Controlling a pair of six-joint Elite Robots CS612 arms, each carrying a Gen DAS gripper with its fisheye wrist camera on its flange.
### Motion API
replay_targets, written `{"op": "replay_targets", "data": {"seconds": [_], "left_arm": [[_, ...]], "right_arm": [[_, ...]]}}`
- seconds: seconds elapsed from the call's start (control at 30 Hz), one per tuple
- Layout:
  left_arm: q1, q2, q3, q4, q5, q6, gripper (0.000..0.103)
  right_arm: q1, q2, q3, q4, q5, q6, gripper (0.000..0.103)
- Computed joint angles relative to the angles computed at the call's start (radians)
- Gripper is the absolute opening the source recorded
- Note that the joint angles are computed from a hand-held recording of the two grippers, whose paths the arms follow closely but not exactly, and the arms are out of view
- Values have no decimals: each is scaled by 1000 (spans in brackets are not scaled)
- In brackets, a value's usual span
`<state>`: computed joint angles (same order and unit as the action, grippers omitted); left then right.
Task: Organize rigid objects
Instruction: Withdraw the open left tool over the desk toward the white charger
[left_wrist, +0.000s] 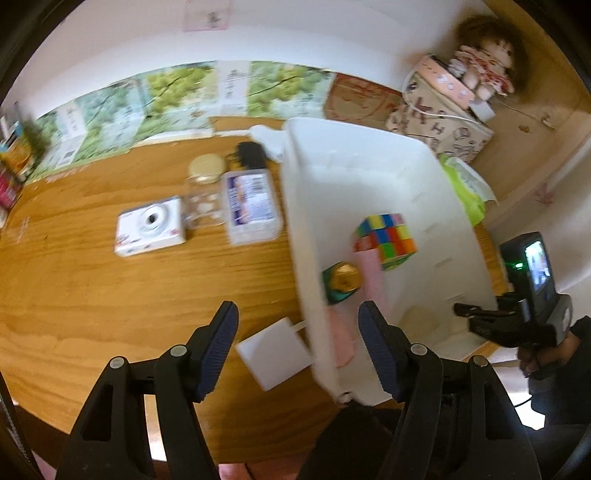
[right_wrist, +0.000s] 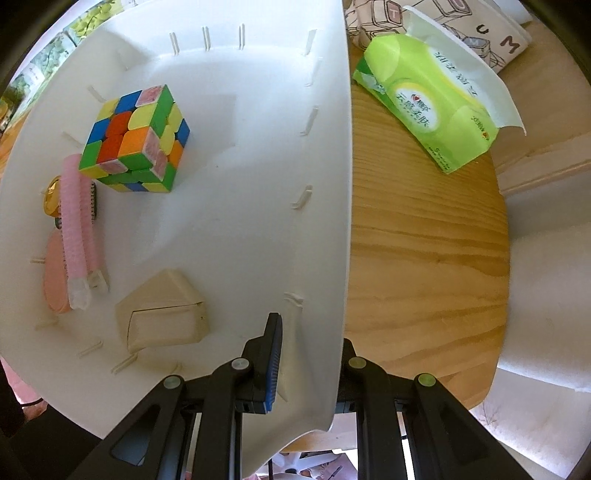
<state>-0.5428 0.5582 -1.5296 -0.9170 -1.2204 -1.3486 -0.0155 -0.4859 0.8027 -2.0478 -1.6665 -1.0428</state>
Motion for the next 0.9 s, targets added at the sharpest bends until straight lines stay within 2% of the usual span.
{"op": "replay_targets", "data": {"seconds": [0.23, 0.43, 0.6, 0.9], "left_arm": [[-7, 20, -44, 102, -24, -38, 72], [-7, 34, -64, 150, -76, -15, 80], [-4, 42, -60, 159, -117, 49, 84], [8, 60, -42, 133, -187, 227, 84]], "right_arm": [[-4, -12, 21, -15, 1, 19, 18], [-6, -10, 21, -22, -5, 29, 18], [-2, -14, 39, -46, -15, 38, 18], [-1, -5, 28, -40, -24, 66, 18]]}}
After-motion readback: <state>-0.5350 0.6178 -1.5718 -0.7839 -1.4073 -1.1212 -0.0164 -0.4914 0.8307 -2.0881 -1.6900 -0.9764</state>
